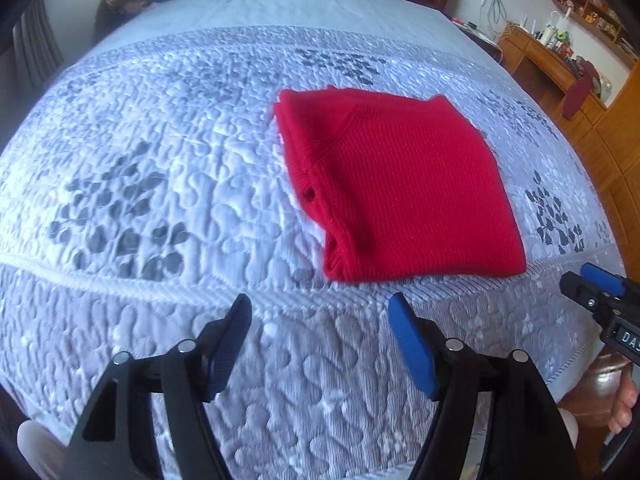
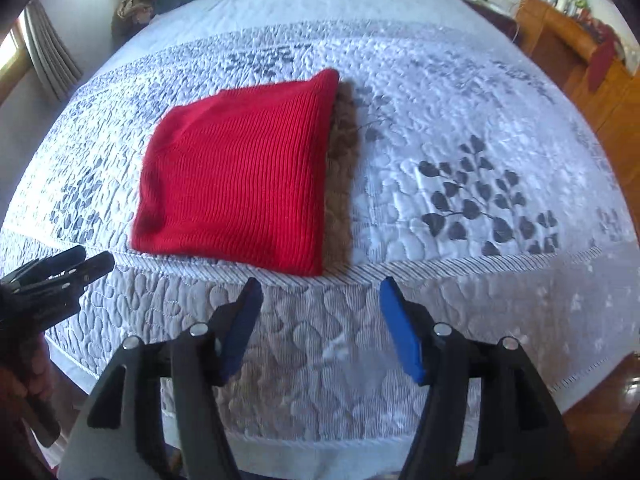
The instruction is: Fold small clothes
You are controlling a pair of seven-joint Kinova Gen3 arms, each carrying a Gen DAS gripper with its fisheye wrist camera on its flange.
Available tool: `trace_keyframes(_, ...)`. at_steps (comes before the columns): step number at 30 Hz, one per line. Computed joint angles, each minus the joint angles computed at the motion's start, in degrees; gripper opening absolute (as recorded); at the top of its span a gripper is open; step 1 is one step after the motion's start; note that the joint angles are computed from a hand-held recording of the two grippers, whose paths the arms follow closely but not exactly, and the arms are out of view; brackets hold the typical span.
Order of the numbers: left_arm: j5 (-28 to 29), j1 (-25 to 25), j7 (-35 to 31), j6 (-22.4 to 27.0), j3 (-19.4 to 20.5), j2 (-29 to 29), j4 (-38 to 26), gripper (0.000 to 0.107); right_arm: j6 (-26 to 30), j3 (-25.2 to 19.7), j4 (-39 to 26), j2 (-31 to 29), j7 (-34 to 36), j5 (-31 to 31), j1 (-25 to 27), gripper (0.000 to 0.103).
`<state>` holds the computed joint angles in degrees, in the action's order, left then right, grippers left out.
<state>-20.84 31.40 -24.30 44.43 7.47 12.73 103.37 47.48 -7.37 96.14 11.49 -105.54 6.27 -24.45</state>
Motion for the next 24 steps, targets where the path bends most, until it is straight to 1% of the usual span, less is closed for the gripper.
trace_keyframes(2, -1.8, 1.6, 2.1, 2.6, 0.1, -0.6, -0.7, 0.073, -0.6, 0.1, 0.8, -1.4, -1.8, 1.7, -1.0, 0.069)
trace_keyframes(4, -3.0, 2.7, 3.5, 4.8, 0.6, -1.4, -1.4, 0.078, -0.3, -0.1, 1.0, -2.3, -5.0, 4.7, -2.8, 0.074)
trace_keyframes(7, -3.8, 3.1, 4.7, 6.1, 1.5, -2.2, -2.3, 0.083, -0.5, -0.4, 1.7, -3.9, -7.4, 7.1, -4.0, 0.078)
trace_keyframes(10, -5.9, 4.4, 7.4, 8.4, 2.3, -2.9, -3.3, 0.087, -0.5, -1.4, 2.3, -6.2, -6.2, 5.3, -2.8, 0.081)
trace_keyframes(13, -7.2, 5.1, 8.8, 10.0, 3.0, -3.0, -4.1, 0.088, -0.2, -2.1, 2.6, -7.8, -6.6, 5.4, -2.6, 0.082)
trace_keyframes(21, -8.3, 6.1, 9.3, 13.1, 4.1, -3.1, -5.8, 0.088, 0.0, -3.4, 3.0, -10.0, -6.7, 5.0, -2.1, 0.085)
trace_keyframes(24, -9.2, 6.6, 10.8, 14.2, 4.2, -3.2, -6.1, 0.089, 0.4, -3.6, 2.9, -10.2, -6.9, 4.9, -2.1, 0.086)
